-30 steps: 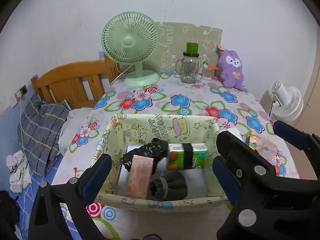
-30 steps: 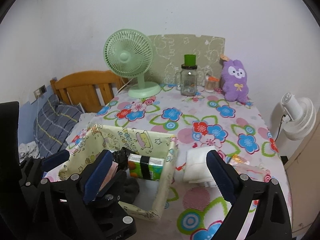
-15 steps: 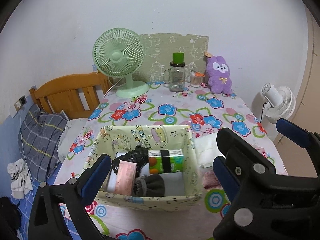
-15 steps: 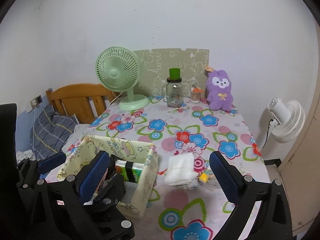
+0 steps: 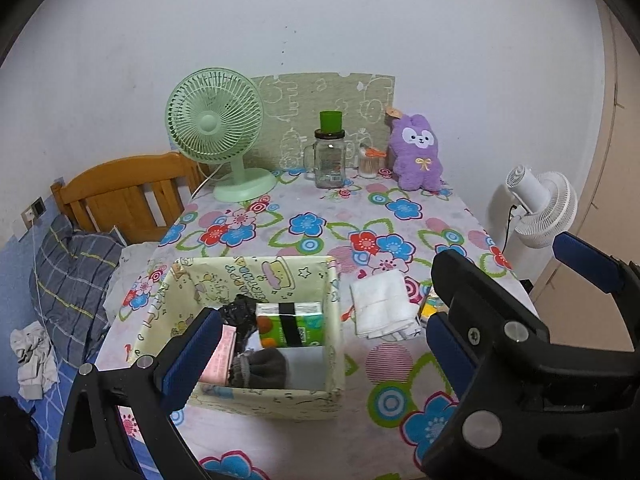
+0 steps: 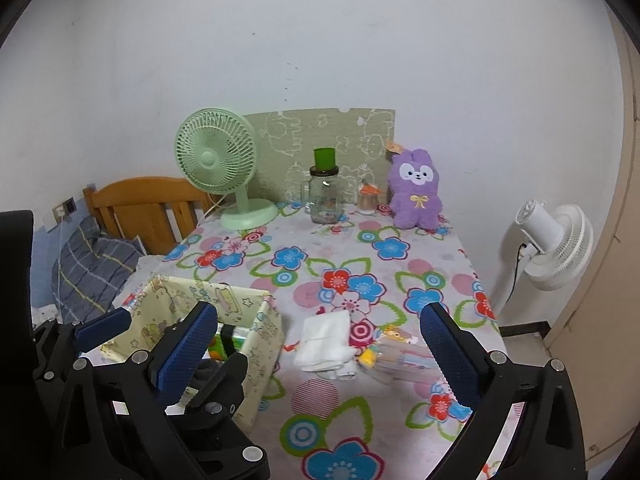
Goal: Organize soft objects
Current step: 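Withdraw both grippers from the box toward the clear tube and yellow pack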
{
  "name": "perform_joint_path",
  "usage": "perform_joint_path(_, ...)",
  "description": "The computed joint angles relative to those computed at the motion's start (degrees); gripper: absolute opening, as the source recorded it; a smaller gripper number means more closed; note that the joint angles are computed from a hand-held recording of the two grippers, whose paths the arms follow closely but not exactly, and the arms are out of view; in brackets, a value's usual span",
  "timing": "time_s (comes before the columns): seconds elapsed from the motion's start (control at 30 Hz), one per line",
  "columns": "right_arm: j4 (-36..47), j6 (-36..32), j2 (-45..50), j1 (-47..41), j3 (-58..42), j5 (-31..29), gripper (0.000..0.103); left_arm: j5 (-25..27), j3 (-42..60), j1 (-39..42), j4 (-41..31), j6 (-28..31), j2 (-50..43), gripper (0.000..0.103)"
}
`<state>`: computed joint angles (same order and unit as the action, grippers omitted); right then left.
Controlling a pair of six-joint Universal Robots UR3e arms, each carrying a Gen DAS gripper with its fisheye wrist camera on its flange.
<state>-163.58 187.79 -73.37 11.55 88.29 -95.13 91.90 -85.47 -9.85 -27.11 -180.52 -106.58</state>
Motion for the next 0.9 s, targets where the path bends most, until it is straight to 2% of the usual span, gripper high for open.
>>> perform_joint_path(0.2,-1.14,-0.8,-1.65,-1.97,2.86,0.62,0.103,2.45,2.26,-2.86,0.6,-1.14,-2.45,0.103)
perform_joint_path(0.53,-5.85,-2.99,-3.11,-6.93,9.06,3.37,0.102,2.57,6.78,-6.28,0.45,-2.38,-7.91,0.103)
perform_joint_path(0.9,-9.26,-5.21,-0.53,-11.85,12.43,7.19,0.102,2.6,13.5,-8.99,-1.37,-3.65,-15.79,0.102)
